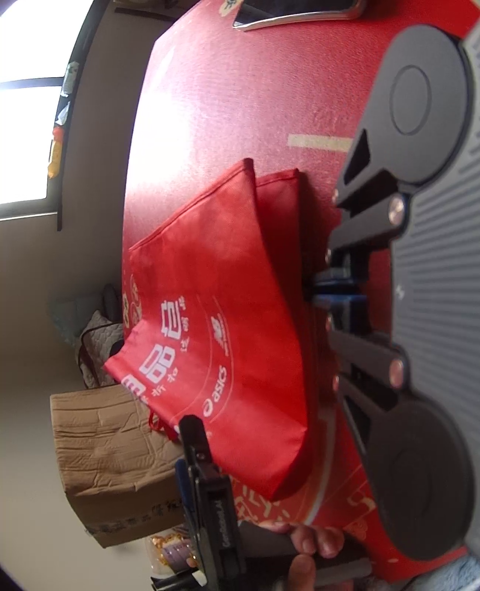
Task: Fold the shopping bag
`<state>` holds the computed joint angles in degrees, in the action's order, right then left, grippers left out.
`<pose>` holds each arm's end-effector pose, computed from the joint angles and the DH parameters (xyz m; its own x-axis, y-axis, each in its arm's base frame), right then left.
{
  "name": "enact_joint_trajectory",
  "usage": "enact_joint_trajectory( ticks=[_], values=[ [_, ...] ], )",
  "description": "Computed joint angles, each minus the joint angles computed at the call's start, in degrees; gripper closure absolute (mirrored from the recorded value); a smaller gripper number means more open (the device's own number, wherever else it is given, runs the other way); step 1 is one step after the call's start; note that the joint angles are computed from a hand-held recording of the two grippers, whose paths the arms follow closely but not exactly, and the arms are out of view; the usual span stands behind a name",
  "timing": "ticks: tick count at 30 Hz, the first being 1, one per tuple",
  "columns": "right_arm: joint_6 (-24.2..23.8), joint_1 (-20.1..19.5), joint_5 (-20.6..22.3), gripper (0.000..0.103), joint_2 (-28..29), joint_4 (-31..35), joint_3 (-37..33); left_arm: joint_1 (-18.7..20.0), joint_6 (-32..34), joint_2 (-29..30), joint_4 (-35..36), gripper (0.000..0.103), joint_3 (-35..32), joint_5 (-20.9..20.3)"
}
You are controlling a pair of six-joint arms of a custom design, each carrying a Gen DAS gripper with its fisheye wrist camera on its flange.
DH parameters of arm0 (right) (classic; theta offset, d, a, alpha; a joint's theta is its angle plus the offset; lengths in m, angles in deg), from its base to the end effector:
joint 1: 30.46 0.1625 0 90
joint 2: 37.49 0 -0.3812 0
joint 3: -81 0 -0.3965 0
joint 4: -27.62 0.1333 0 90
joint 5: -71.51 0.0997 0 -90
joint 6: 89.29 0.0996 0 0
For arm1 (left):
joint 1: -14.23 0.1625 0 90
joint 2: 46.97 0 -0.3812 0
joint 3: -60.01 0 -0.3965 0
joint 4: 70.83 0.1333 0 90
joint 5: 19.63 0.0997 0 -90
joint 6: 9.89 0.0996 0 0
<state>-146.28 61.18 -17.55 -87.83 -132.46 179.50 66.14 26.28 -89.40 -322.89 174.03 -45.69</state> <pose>0.1531 -0.6333 0.1054 -0.5221 -0.7966 0.3048 -0.8524 0.4761 -0.2161 -0.1020 -0.4912 0.1435 -0.7295 -0.3558 -0.5842 0.5270 0.2521 -0.8116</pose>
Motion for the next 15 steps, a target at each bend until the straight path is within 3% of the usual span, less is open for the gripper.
enact_joint_trajectory(
  ticks=[5, 7, 12, 15],
  values=[
    [2.4, -0.4, -0.3, 0.097, -2.4, -5.0, 1.5, 0.9, -8.7, -2.2, 3.2, 0.000, 1.1, 2.3],
    [4.7, -0.1, -0.1, 0.097, -1.0, -7.8, -1.0, 0.7, -9.3, -2.1, 4.0, 0.000, 0.6, 4.0],
    [8.3, 1.7, -3.7, 0.097, 8.4, -12.0, -13.7, 0.3, -7.4, -1.2, 3.2, 0.000, -0.4, 5.7],
    [9.2, 2.2, -5.4, 0.096, 14.4, -11.3, -21.9, 0.3, -11.3, -2.1, 6.8, 0.000, 0.9, 5.5]
  ],
)
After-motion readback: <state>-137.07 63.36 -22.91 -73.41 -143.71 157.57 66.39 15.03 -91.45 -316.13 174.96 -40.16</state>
